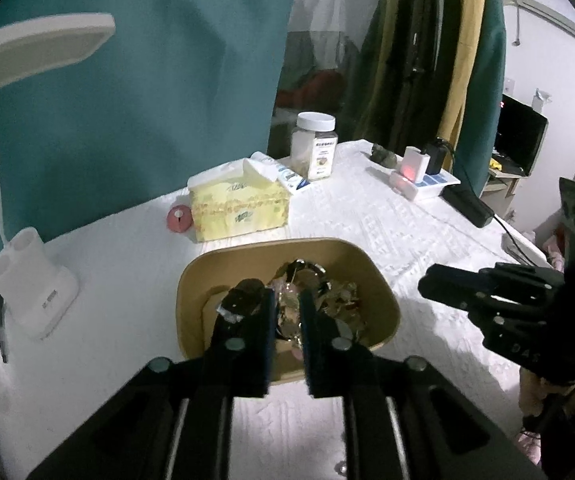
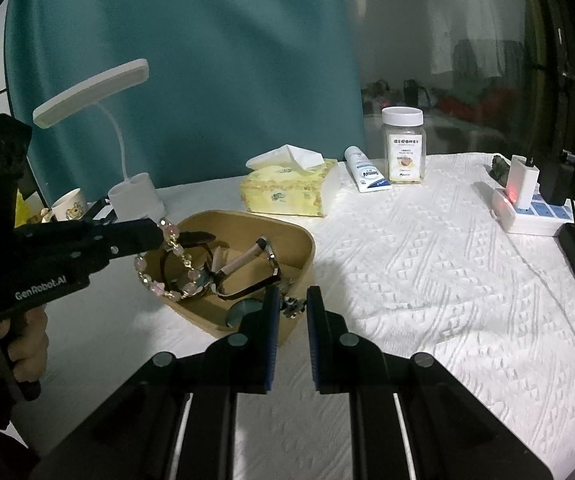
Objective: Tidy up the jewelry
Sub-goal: 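Lower the bracelet and small piece into the bowl and open both grippers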
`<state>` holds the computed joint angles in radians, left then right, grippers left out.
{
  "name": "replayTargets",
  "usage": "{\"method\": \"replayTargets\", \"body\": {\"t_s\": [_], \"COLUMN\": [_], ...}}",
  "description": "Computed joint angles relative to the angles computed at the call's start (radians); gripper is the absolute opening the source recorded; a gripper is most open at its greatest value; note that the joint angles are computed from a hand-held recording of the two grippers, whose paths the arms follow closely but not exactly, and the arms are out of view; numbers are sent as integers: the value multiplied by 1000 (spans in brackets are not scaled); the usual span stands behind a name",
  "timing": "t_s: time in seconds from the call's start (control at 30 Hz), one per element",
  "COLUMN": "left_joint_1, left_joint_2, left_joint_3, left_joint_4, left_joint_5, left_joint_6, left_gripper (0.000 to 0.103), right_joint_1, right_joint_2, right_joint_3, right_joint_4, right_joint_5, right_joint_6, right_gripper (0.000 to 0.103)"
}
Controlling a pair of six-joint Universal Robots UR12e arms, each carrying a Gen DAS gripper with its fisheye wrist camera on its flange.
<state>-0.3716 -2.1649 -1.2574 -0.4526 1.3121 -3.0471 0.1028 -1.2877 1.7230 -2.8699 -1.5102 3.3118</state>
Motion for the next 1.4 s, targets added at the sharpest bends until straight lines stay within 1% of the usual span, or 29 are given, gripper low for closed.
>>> {"method": "replayTargets", "body": {"t_s": [0.03, 0.07, 0.1, 0.43, 0.67, 0.9, 1.07, 1.2, 1.4], "left_joint_1": [2, 3, 6, 23, 41, 62, 74, 81, 86], "left_joint_2": [0, 2, 3, 14, 22, 30, 34, 37, 44], "left_joint_3": [-2, -5, -9, -36, -61, -86, -98, -107, -121], "left_joint_4": [3, 9, 16, 52, 67, 79, 80, 83, 99], "left_joint_5": [-2, -5, -12, -16, -11, -21, -32, -37, -40], "left_joint_6": [-6, -12, -19, -54, -78, -99, -104, -109, -119], "left_gripper": [24, 32, 35, 36, 36, 36, 36, 36, 36], "right_joint_1": [0, 1, 1, 14, 31, 52, 66, 75, 80], "right_joint_2": [2, 2, 4, 29, 54, 81, 96, 105, 104], "right_joint_3": [-2, -4, -6, -43, -82, -125, -149, -164, -169], "right_joint_4": [0, -1, -3, 20, 54, 88, 112, 136, 151], "right_joint_5": [1, 1, 2, 15, 19, 29, 19, -3, -20], "right_joint_6": [0, 0, 0, -24, -43, -53, -52, -41, -40], "right_gripper": [12, 12, 12, 12, 12, 12, 12, 12, 13]}}
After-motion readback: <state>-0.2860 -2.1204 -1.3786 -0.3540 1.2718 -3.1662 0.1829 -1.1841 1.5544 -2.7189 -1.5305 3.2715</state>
